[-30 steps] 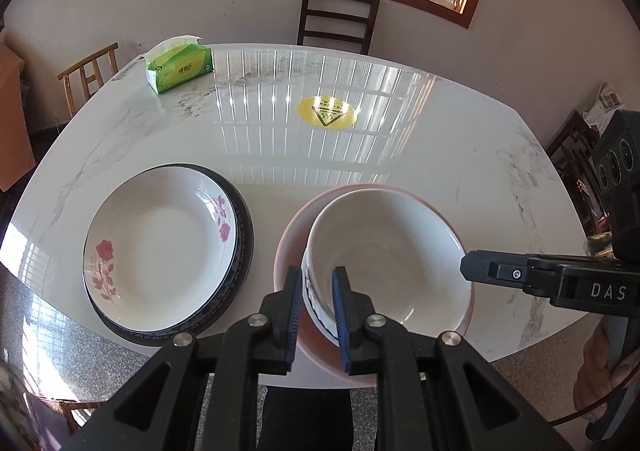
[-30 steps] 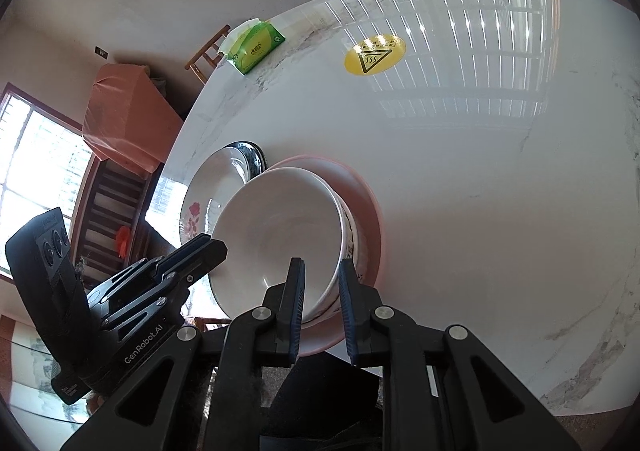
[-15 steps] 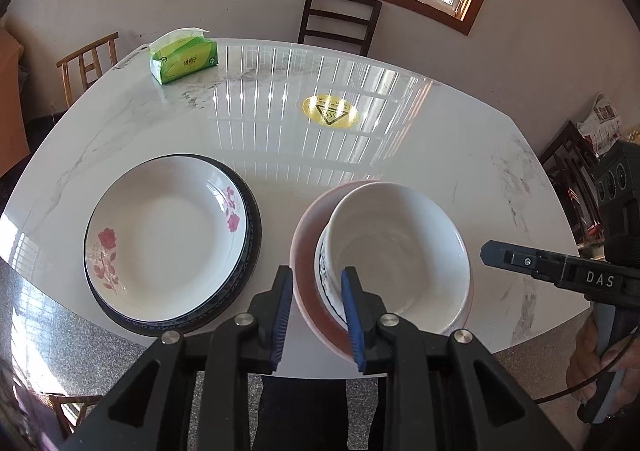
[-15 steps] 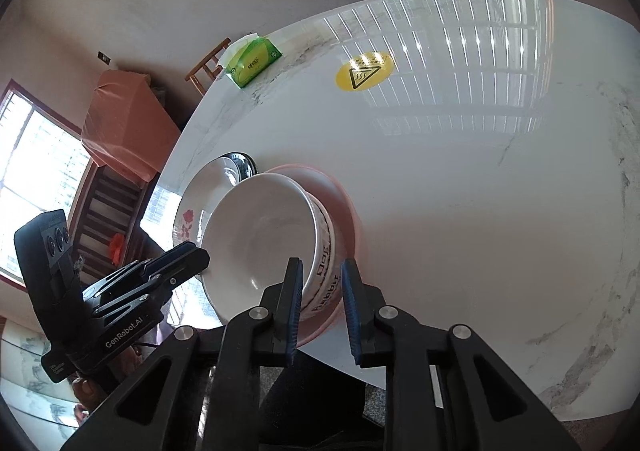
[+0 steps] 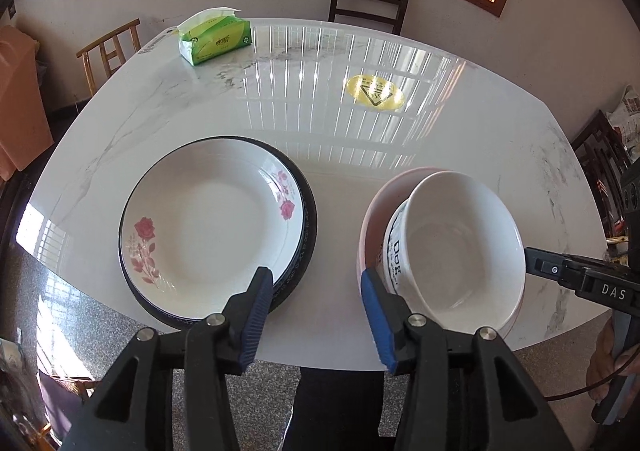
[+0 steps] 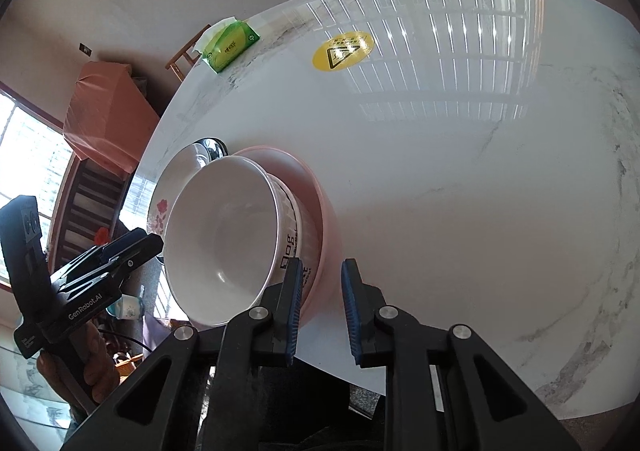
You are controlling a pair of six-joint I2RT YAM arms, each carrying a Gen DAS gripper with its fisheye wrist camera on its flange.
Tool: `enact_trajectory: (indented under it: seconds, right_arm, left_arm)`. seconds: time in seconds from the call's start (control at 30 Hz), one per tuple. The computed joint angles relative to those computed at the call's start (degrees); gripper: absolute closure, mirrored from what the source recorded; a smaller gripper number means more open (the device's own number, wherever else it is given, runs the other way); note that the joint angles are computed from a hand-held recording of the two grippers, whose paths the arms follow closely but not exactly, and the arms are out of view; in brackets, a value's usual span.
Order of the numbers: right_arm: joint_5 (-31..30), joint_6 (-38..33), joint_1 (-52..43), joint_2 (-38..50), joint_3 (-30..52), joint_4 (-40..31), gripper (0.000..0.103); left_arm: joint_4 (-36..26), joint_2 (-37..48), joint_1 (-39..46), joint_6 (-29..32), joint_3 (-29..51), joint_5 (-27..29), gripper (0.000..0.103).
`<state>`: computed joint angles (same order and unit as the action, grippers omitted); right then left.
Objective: Organize plates and bowls
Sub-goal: 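Close both grippers on the rim of the nested bowl stack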
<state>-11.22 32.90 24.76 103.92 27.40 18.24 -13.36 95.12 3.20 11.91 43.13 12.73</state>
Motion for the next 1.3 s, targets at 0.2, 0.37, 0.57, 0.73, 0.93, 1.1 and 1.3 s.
enact_trajectory:
  seconds: [0.2,0.37,0.57,0.73,0.93,1.1,1.3]
  right_arm:
    - [-0.6,-0.4,-0.6,1.9,1.3,-1.0,0.082]
    - [-1.6,-0.4,-1.2,3.6,2.1,-0.9,0.081]
    - [-1.8,-0.6,-1.5,3.8,2.2,-1.2,0.078]
    - [-1.8,-1.2,-2.1,4.6,3.1,-2.4,0.070]
    - [-1.1,-2.9,-2.8,6.4,4.5,-3.2,0.062]
    - [0.4,-4.3,-1.3,6.0,5.8,-5.7,0.072]
    - [0.0,-4.1,-1.7,6.4,6.3,-6.4,0.074]
  left_arm:
    - [-1.2,2.7,0.7,-0.5,1.7,1.7,0.056]
    - [-7.8,5.7,2.2,0.3,5.7,7.3,0.056]
    - [-6.2,8.5,1.1,-1.4,6.0,5.3,0.054]
    - [-3.5,7.7,-1.0,-4.6,4.3,1.7,0.053]
    - [-0.5,8.2,-3.0,-5.8,2.6,-2.3,0.044]
    - [1.2,8.4,-1.9,-7.6,1.6,0.0,0.043]
    - [3.5,8.1,-1.9,-8.5,0.1,0.8,0.043]
